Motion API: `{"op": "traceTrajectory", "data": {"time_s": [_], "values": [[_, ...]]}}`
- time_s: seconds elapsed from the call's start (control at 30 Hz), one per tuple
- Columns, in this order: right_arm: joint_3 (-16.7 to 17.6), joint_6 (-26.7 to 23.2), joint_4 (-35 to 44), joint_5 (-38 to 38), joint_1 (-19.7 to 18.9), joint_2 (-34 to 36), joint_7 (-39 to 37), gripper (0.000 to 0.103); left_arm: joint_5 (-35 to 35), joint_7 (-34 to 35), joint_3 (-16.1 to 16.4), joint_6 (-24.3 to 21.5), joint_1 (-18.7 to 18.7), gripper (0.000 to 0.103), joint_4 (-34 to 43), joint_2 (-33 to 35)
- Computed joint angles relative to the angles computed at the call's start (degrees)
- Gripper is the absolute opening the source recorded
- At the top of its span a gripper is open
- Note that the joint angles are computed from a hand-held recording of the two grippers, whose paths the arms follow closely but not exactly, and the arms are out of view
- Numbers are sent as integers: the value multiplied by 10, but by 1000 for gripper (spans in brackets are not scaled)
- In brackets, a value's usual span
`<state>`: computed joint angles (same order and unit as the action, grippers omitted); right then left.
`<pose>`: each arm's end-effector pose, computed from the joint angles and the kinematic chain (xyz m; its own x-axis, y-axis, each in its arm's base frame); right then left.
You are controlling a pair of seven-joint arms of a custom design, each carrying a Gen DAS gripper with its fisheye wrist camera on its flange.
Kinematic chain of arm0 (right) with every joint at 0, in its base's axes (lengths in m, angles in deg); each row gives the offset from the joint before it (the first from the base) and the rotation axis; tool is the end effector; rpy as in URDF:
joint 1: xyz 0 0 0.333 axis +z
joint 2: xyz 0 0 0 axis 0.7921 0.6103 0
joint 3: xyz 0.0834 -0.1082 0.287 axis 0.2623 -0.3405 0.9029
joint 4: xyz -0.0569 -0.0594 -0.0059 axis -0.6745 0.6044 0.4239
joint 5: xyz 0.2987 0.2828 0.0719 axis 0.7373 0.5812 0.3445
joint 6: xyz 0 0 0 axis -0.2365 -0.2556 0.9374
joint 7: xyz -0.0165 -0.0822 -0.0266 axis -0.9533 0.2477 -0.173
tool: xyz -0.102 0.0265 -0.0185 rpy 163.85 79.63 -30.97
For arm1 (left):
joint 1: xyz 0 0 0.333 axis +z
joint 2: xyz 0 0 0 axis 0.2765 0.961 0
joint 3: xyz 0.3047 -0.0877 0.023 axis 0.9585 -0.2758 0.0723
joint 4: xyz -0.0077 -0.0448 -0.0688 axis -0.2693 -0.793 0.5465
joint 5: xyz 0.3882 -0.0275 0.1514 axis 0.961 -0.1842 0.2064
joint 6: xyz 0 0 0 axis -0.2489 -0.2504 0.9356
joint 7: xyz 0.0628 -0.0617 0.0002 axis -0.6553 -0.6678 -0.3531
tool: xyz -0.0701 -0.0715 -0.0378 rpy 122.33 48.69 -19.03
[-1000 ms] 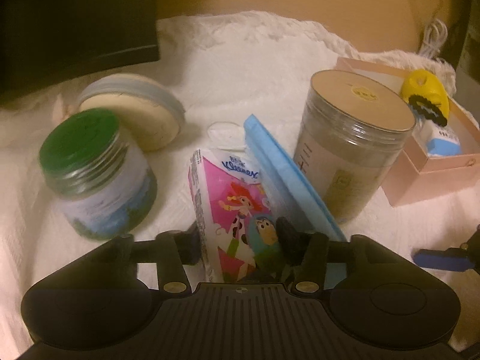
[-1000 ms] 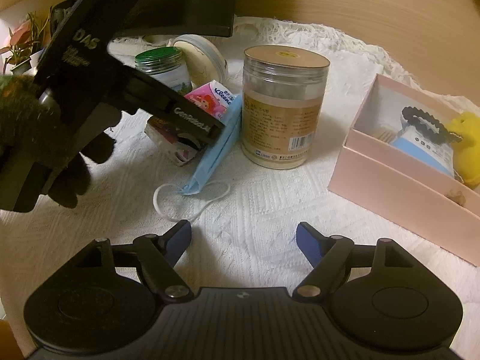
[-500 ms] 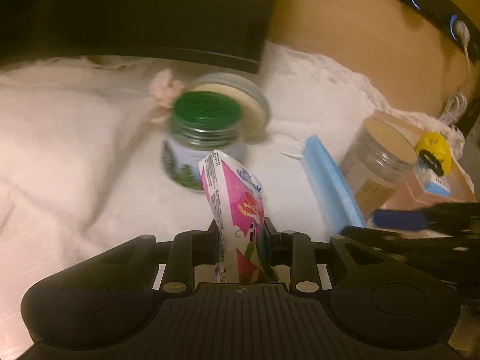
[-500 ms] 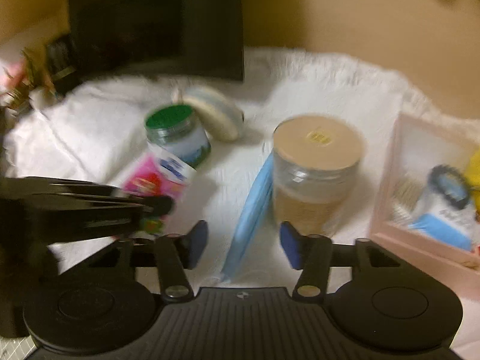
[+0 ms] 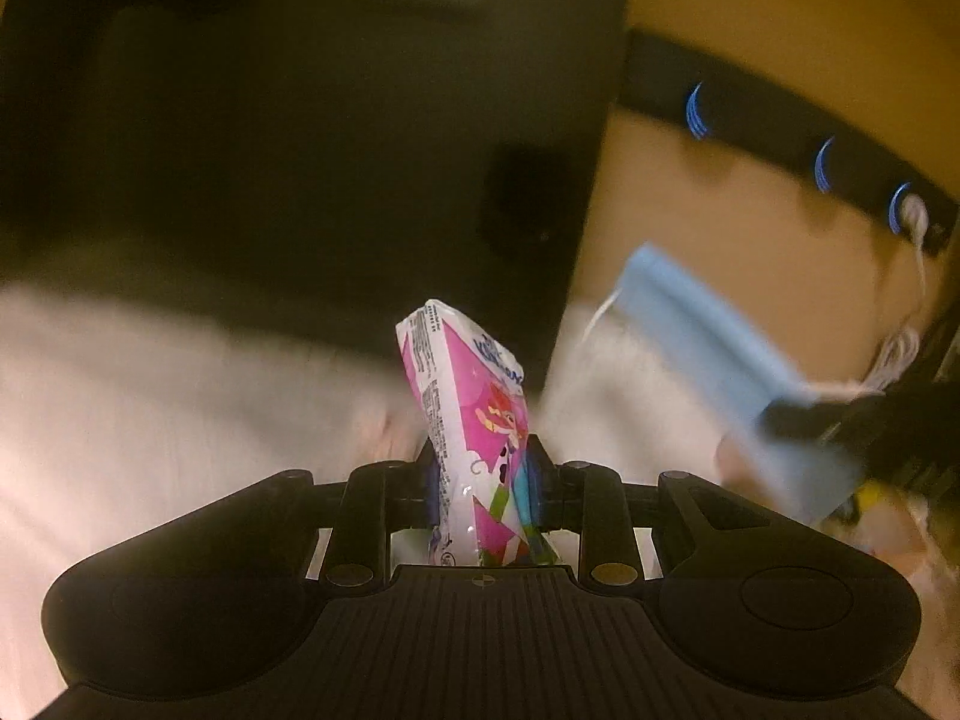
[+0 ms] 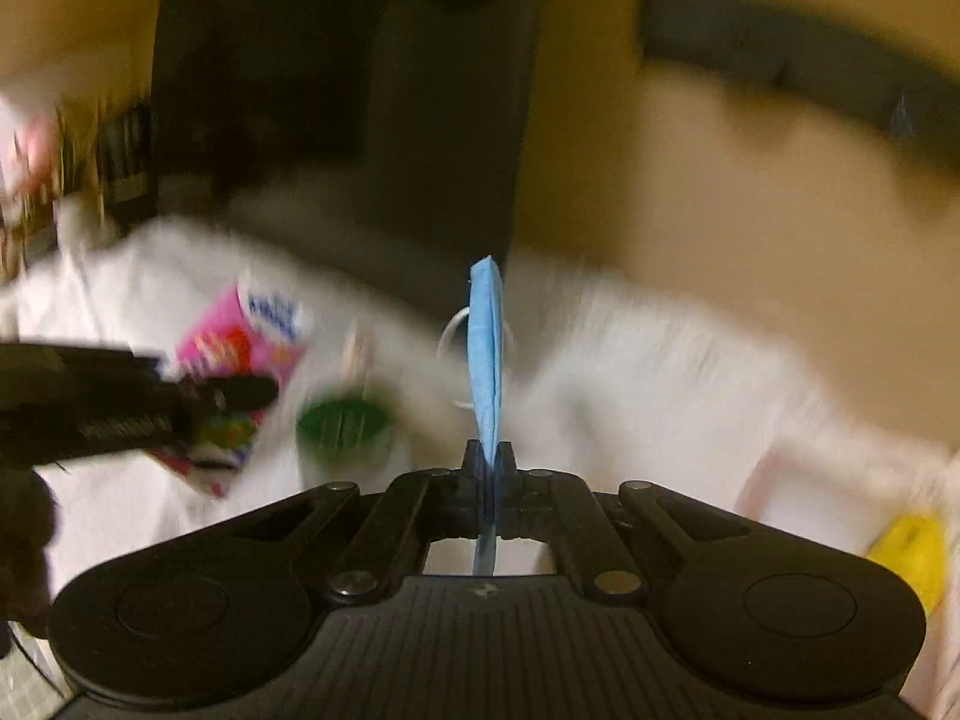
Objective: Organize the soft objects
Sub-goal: 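Carry the tissue pack and blue mask into the pink box and release both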
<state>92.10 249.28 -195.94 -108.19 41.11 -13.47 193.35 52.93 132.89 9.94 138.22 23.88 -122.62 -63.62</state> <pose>0.6055 0.0759 0.4027 0.2303 -0.9717 -0.0527 -0.5125 -0.0751 -0.8554 0.6522 -0.1786 0.3983 -0.3072 -0.9422 0.1335 -0.5222 0.0496 -0.8514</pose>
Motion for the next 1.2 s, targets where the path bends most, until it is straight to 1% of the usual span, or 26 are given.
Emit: {"op": "traceTrajectory", "data": {"time_s": [0.07, 0.1, 0.2, 0.23, 0.3, 0.4, 0.43, 0.47, 0.57, 0.6, 0.63, 0.7, 0.77, 0.83, 0.9, 0.93, 0.97, 1.0, 1.03, 1.07, 1.1, 1.13, 1.17, 1.2], "values": [[19, 32, 7, -57, -54, -19, 70, 3, 21, 2, -43, -5, 30, 29, 31, 15], [13, 47, 12, -69, -62, -26, 89, 3, 28, 3, -63, -8, 42, 29, 45, 24], [-38, 92, -9, -17, -45, -56, 46, 3, 39, 9, -116, -19, 65, 29, 90, 54], [-52, 101, -17, -6, -41, -65, 35, 3, 40, 15, -127, -24, 63, 29, 105, 65], [-77, 112, -29, 1, -38, -82, 28, 3, 40, 34, -136, -30, 51, 29, 127, 79], [-113, 115, -49, 2, -33, -103, 34, 3, 38, 68, -169, -50, 44, 29, 158, 111], [-125, 114, -53, -5, -32, -107, 45, 3, 36, 81, -186, -59, 47, 29, 165, 123], [-137, 113, -57, -12, -31, -112, 56, 3, 34, 94, -201, -69, 45, 29, 176, 138], [-169, 108, -74, -18, -23, -123, 63, 3, 22, 130, -229, -107, 33, 29, 213, 179], [-180, 106, -77, -26, -20, -124, 72, 3, 16, 141, -238, -125, 26, 29, 227, 194], [-192, 100, -77, -45, -17, -128, 91, 3, 11, 154, -249, -134, 28, 29, 230, 206], [-212, 98, -79, -75, -17, -130, 118, 3, -3, 172, -260, -157, 15, 30, 246, 229], [-222, 92, -76, -86, -17, -126, 134, 3, -22, 184, -268, -172, -1, 31, 263, 252], [-231, 88, -76, -113, -25, -122, 165, 3, -43, 193, -275, -183, -18, 32, 287, 281], [-236, 87, -77, -141, -34, -116, 199, 3, -61, 200, -270, -191, -40, 33, 309, 301], [-239, 91, -74, -168, -41, -110, 225, 3, -69, 200, -262, -192, -54, 34, 318, 310], [-242, 96, -73, -195, -49, -105, 250, 3, -78, 199, -250, -205, -73, 34, 338, 321], [-242, 96, -70, -226, -57, -99, 280, 3, -86, 197, -236, -230, -93, 35, 363, 331], [-240, 93, -66, -253, -63, -92, 307, 3, -90, 186, -201, -262, -131, 35, 405, 343], [-238, 90, -59, -281, -68, -82, 336, 3, -85, 173, -166, -282, -161, 35, 426, 345], [-235, 87, -48, -316, -75, -69, 371, 3, -75, 155, -121, -290, -196, 38, 441, 342], [-232, 87, -40, -346, -80, -57, 401, 3, -62, 139, -75, -283, -228, 41, 446, 336], [-229, 85, -28, -382, -83, -45, 439, 3, -56, 132, -46, -267, -249, 46, 447, 335], [-229, 86, -17, -413, -83, -31, 470, 3, -58, 129, -31, -255, -260, 47, 450, 336]]}}
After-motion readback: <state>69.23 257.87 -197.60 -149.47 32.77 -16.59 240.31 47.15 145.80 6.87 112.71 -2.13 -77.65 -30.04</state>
